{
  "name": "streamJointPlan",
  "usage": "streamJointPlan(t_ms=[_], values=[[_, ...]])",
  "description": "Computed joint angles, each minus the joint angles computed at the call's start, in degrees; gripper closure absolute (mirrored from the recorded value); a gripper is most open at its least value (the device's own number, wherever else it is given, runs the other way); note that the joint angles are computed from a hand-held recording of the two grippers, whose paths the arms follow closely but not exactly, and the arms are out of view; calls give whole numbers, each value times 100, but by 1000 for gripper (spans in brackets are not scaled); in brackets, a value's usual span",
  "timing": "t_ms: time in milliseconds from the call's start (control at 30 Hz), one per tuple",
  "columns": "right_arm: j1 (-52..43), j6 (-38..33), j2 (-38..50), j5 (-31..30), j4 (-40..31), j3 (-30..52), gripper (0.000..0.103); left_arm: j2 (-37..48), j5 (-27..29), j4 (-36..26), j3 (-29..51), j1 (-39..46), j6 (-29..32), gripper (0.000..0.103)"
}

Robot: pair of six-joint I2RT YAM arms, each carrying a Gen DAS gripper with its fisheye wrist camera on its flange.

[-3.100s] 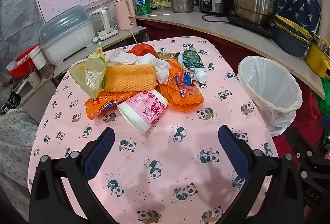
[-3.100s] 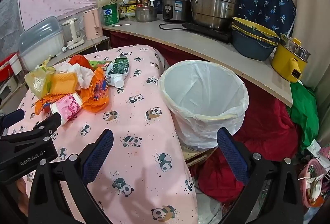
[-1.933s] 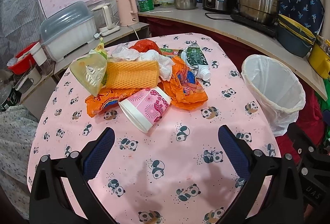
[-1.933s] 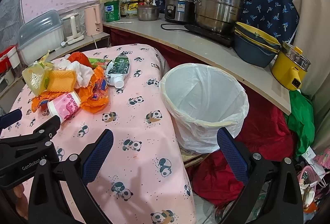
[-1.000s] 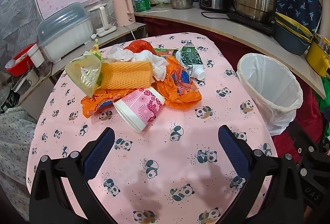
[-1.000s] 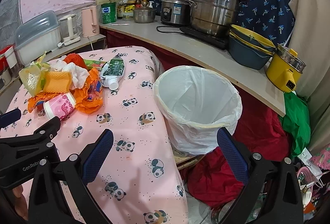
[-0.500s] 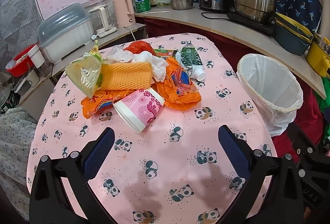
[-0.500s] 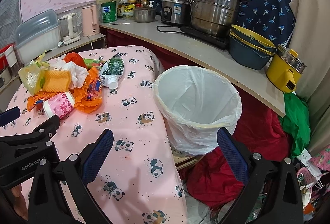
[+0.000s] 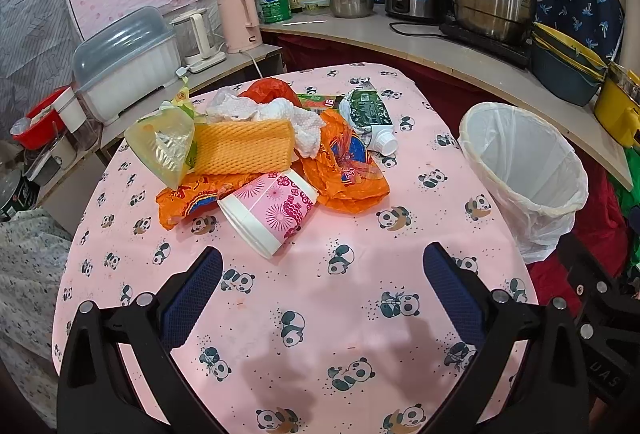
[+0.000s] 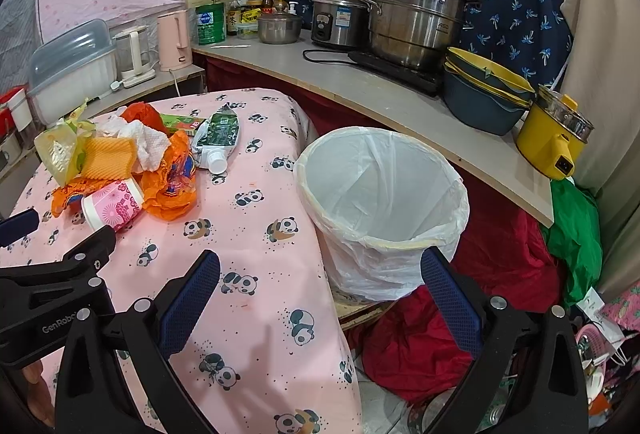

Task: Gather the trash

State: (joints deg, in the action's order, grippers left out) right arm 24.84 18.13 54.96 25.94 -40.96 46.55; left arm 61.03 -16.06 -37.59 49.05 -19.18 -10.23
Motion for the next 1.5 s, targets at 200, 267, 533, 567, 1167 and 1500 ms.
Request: streamJointPlan(t_ms=[200,267,533,567,1167,1500], values=[[-33,-21,-6,-19,10,-13,7,-1,7,-5,5,5,12,7],[-105,-62,-17,-75,29,-29,7,21,-19,7,2,-45,-31,7],[-151,-85,-23,-111,66,-66,7,56,-63,13,4,-115,-80,7],[-145,-84,-18,-104,65,-64,7,65,-67,23,1,-127,-85,7],[-283,-103,-1,-166,162,-100,7,197,-137,62,57,-288,-178,7],[-344,-86,186,-187,227,-8,7,215,82,60,90,-25,-71,7]])
